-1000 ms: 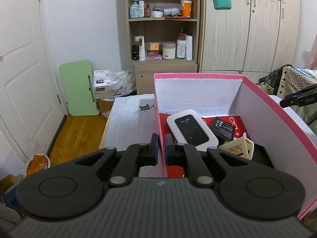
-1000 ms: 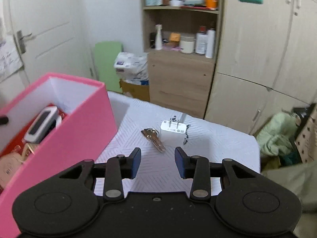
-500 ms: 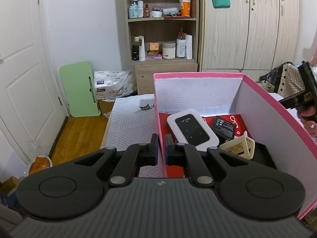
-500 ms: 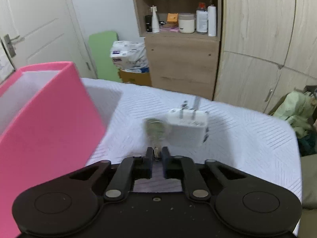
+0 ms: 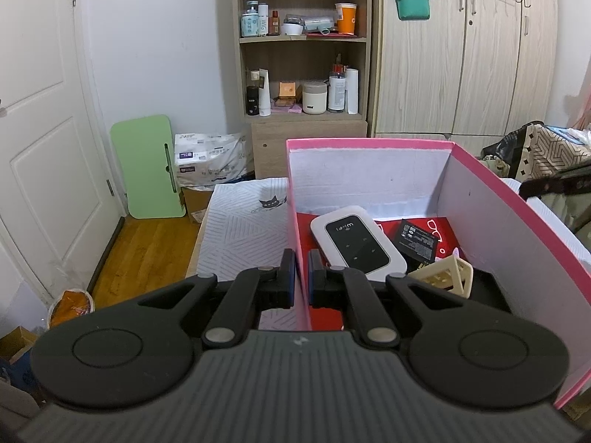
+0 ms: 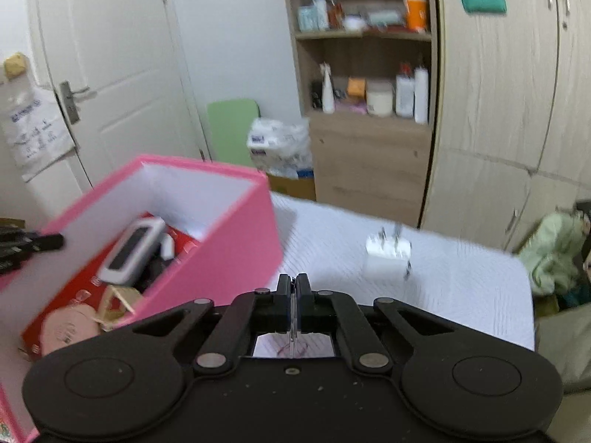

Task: Organize rigid objects
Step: 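Carry the second keys into the box and release them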

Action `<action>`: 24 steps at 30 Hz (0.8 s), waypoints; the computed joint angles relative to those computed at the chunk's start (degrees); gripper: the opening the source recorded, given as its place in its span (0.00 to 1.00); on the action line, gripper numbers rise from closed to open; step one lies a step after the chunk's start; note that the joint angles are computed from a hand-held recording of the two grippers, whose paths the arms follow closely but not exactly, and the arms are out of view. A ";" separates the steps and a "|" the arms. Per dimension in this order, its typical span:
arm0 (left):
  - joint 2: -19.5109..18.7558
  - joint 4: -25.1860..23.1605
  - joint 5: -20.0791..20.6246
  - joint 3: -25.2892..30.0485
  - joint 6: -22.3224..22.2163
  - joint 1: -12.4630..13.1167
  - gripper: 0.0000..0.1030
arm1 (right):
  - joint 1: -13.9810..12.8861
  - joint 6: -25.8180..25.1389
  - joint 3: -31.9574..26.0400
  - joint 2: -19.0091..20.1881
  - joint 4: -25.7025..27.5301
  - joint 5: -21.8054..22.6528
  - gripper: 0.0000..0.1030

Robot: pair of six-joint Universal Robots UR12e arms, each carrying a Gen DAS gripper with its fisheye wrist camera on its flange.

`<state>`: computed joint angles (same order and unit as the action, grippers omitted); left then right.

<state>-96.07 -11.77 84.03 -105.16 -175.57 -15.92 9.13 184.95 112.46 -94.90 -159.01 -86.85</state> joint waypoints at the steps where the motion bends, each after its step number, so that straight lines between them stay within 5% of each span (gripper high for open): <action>1: 0.02 -0.01 0.01 -0.02 0.11 0.00 0.05 | 0.20 -0.53 -0.18 -0.16 -0.14 -0.20 0.04; 10: 0.05 -0.03 0.03 -0.03 0.23 -0.01 0.05 | 2.32 -2.35 -2.22 -0.69 -5.84 1.12 0.04; 18: 0.07 0.16 -0.19 -0.11 0.06 0.09 0.05 | 2.90 -5.45 -6.55 2.17 -3.50 16.13 0.04; 24: 0.13 0.31 -0.10 -0.19 -0.13 0.00 0.05 | 4.73 -7.13 -9.74 6.73 2.31 22.13 0.04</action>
